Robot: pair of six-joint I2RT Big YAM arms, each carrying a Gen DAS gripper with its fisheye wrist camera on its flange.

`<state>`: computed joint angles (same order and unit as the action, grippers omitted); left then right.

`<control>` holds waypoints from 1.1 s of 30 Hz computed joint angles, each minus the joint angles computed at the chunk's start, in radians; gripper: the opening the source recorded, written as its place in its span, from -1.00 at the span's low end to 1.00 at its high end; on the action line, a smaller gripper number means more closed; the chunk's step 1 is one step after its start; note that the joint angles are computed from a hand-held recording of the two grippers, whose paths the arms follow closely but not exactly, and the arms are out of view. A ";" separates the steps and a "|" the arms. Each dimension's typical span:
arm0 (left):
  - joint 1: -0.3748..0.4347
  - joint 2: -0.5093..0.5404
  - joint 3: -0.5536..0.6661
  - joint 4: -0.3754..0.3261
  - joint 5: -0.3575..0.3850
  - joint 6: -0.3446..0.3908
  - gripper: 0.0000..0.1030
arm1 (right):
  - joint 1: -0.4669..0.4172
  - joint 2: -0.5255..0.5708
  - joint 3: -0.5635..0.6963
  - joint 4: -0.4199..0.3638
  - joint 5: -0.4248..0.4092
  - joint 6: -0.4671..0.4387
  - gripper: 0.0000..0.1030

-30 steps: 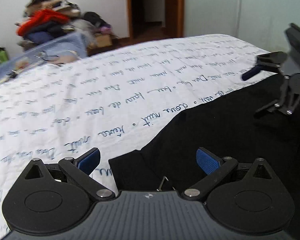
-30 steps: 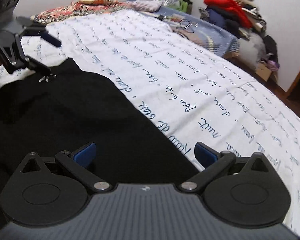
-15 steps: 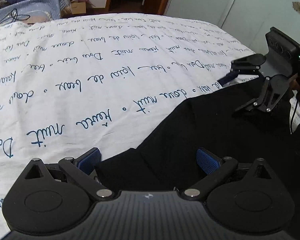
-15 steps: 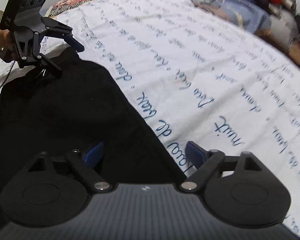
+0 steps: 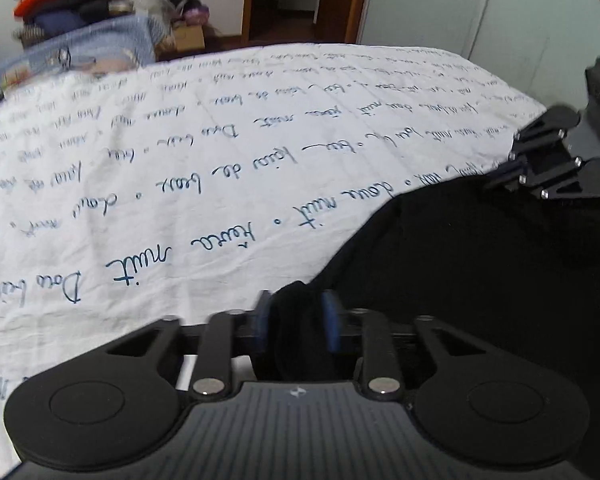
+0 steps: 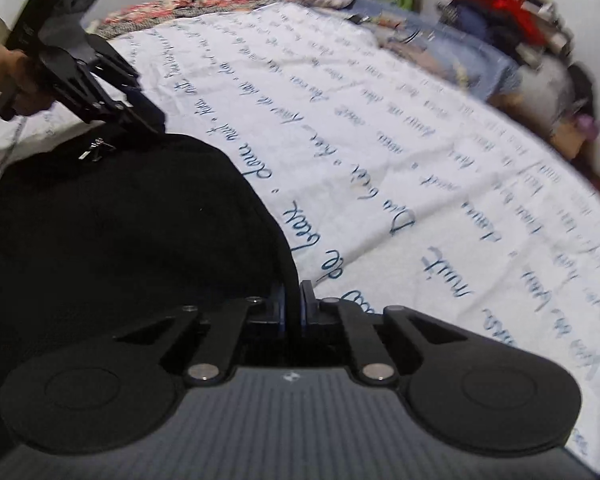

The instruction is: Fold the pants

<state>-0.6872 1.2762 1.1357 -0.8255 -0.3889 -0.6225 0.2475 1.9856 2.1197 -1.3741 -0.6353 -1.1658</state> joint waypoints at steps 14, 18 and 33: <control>-0.307 0.030 0.116 -0.239 -0.478 -0.179 -0.87 | -0.044 -0.462 -0.585 0.528 -0.030 0.031 -0.86; -0.395 0.045 0.142 -0.330 -0.543 -0.284 -0.87 | -0.078 -0.553 -0.668 0.519 -0.071 -0.009 -0.86; -0.691 0.149 0.228 -0.717 -0.633 -0.932 -0.87 | -0.214 -0.780 -0.866 0.363 -0.168 -0.153 -0.86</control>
